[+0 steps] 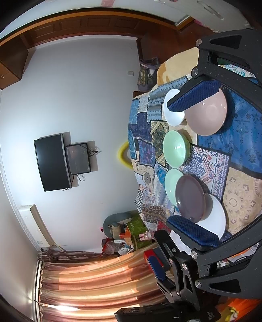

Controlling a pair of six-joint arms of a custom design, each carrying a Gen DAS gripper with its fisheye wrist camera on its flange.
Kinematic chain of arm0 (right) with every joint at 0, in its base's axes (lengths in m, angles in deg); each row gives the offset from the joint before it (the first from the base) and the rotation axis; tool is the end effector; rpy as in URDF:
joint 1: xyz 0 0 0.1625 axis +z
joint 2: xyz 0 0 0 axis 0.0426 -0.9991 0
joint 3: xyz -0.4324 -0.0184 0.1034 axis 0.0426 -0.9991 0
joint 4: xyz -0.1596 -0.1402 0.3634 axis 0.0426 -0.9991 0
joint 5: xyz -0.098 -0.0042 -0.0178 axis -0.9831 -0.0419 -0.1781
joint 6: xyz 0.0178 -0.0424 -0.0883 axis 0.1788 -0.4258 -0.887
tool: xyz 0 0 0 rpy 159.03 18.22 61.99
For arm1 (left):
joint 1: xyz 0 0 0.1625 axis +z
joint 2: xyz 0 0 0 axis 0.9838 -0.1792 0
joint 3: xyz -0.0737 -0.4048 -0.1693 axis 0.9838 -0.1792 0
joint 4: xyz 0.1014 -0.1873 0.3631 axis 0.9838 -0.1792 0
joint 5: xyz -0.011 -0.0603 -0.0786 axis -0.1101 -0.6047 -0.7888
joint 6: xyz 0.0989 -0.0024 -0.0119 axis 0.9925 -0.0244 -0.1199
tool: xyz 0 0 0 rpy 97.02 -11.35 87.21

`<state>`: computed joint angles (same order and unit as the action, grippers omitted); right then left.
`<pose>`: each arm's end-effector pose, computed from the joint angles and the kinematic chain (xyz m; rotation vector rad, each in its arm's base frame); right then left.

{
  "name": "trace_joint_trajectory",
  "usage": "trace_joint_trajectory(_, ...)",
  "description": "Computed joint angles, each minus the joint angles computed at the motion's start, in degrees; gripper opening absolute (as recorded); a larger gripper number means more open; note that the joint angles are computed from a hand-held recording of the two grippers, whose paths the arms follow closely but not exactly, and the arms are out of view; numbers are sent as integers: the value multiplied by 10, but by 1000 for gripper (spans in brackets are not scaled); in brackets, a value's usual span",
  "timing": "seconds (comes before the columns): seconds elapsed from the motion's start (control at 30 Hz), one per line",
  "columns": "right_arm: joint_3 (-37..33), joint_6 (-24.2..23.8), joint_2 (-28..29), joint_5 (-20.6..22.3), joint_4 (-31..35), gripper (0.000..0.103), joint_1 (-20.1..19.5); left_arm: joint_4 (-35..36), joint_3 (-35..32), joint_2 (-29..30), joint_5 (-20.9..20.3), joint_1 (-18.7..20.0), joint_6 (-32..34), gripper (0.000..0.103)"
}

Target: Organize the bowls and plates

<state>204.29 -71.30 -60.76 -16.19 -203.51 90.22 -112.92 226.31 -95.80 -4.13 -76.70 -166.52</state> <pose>0.1654 -0.3362 0.2126 1.2161 -2.4050 1.2406 -0.2926 -0.2449 0.1242 0.4202 1.8797 -1.5201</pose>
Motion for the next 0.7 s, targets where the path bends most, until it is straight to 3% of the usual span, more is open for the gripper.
trace_joint_trajectory(0.7, 0, -2, 3, -2, -5, 103, 0, -24, 8, -1, -1, -1, 12, 103)
